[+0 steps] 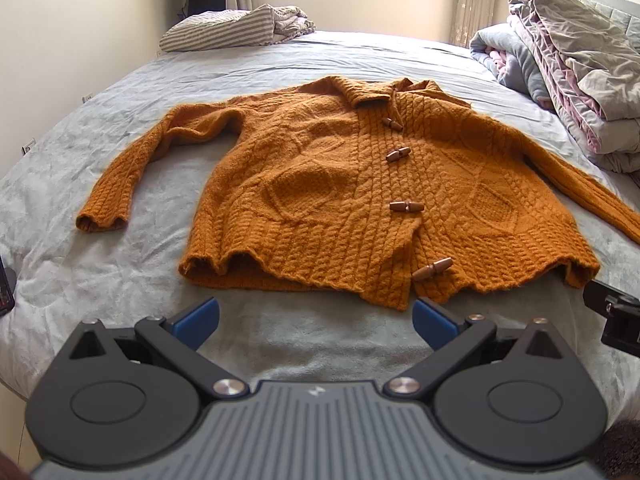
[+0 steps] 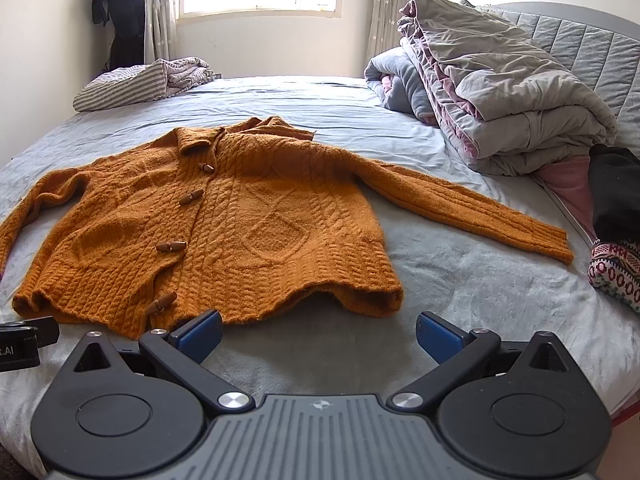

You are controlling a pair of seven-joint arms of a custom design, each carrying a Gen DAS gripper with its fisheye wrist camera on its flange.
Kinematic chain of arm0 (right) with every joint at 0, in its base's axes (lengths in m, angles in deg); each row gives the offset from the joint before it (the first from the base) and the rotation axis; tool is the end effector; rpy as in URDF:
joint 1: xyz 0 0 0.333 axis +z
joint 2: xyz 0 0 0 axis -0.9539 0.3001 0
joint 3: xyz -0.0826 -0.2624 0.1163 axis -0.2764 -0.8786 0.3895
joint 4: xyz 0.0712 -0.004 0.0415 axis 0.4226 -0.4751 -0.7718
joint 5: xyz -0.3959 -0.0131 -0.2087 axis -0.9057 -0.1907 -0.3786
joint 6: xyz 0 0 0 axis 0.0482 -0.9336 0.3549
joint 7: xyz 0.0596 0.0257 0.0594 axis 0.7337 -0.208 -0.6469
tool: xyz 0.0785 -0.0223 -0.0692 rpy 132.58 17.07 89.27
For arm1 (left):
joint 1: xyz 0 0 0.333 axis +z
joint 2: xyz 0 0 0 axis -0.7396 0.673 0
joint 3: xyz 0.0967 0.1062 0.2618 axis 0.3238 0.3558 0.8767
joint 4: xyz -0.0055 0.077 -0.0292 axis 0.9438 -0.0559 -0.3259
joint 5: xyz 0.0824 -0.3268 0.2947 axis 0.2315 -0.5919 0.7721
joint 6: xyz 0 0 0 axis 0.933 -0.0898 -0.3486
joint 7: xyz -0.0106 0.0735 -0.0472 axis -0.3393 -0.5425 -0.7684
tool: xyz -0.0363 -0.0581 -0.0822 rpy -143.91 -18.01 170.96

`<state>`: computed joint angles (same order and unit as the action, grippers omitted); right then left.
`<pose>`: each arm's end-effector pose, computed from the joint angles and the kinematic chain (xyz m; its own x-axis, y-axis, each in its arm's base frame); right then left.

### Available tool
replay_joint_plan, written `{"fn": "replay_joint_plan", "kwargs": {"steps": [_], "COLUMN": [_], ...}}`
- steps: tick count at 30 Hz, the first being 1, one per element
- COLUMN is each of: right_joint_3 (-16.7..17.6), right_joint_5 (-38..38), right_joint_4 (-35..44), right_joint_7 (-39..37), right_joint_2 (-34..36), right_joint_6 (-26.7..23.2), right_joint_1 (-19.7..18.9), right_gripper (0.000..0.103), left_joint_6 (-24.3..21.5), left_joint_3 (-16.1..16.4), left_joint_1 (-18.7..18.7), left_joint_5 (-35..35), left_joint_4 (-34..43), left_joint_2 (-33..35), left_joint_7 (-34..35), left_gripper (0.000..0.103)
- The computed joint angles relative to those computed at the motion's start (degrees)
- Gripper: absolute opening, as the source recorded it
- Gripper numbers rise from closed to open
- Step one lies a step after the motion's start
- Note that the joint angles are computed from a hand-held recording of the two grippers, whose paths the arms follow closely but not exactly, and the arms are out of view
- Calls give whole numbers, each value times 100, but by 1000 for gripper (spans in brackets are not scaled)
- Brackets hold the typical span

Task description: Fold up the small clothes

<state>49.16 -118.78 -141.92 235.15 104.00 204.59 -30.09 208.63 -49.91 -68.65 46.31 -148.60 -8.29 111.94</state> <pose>0.6619 0.4902 0.4540 -0.0331 -0.9984 0.0451 -0.6530 -0.0125 -0.7573 0.6655 -0.3421 0.4449 0.1761 -0.9843 -0.0100 -0.7265 -0.1231 -0.6760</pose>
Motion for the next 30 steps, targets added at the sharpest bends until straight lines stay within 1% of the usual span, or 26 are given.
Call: {"fn": "replay_joint_plan", "kwargs": {"steps": [30], "right_joint_3": [-6], "right_joint_5": [120], "right_joint_4": [174], "right_joint_7": [-165], "right_joint_2": [112], "right_joint_6": [-100], "right_joint_1": [33], "right_gripper": [103], "left_joint_6": [34], "left_joint_3": [19], "left_joint_1": [19], "left_joint_5": [40], "left_joint_4": [-42], "left_joint_2": [-26], "left_joint_7": [-52], "left_gripper": [102]}}
